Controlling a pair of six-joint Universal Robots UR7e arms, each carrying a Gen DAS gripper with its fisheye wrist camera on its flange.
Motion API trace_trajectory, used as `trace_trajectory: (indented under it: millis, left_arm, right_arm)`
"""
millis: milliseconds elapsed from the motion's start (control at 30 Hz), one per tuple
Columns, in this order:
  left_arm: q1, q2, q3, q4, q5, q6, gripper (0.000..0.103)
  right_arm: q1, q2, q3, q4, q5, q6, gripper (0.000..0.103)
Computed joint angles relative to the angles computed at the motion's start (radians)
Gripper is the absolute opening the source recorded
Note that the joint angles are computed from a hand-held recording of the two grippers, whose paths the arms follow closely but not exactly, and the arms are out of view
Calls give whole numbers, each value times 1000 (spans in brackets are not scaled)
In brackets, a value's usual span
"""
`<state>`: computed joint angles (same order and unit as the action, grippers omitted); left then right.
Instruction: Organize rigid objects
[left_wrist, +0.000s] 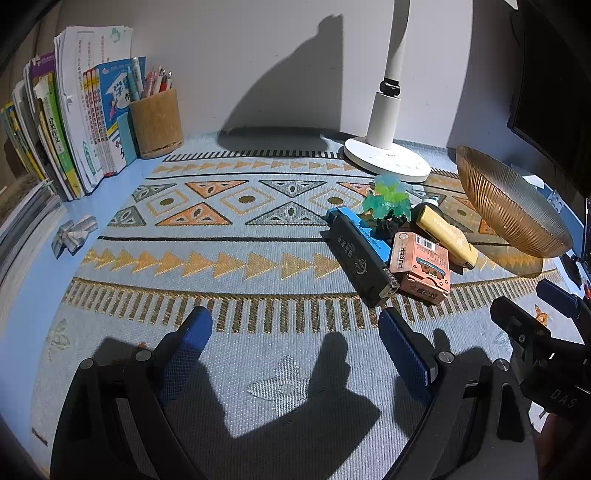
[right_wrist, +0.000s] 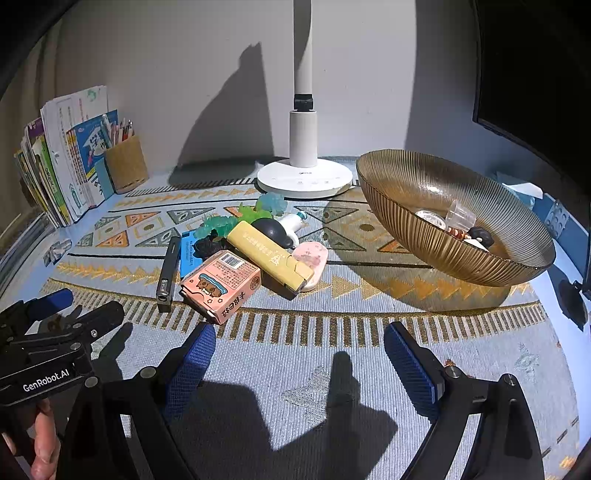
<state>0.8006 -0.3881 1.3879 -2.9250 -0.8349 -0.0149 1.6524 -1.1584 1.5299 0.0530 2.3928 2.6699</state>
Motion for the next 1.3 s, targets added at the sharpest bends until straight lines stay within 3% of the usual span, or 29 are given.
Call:
trace_trajectory:
  millis: [733,1000,1133,1200,1300]
  left_arm:
    - [0,-1,0,0,0,0,91]
    - [-2,2,-8,27,-3,-5,91]
    - [24,-9,-71,214,-104,-76,91]
    - [29,-7,-95,238,-136,-76,91]
    - [32,10,-157,282,-162,-62,91]
  right_arm:
    - [1,1,-2,3,1,1,92]
    - [-5,1,-10,34,-11,39,92]
    - [-20,0,-45,138,-68,100,92]
    - [-30,7,-86,217,-101,119,91]
    - [-29,21,-150,273,-103,74,79]
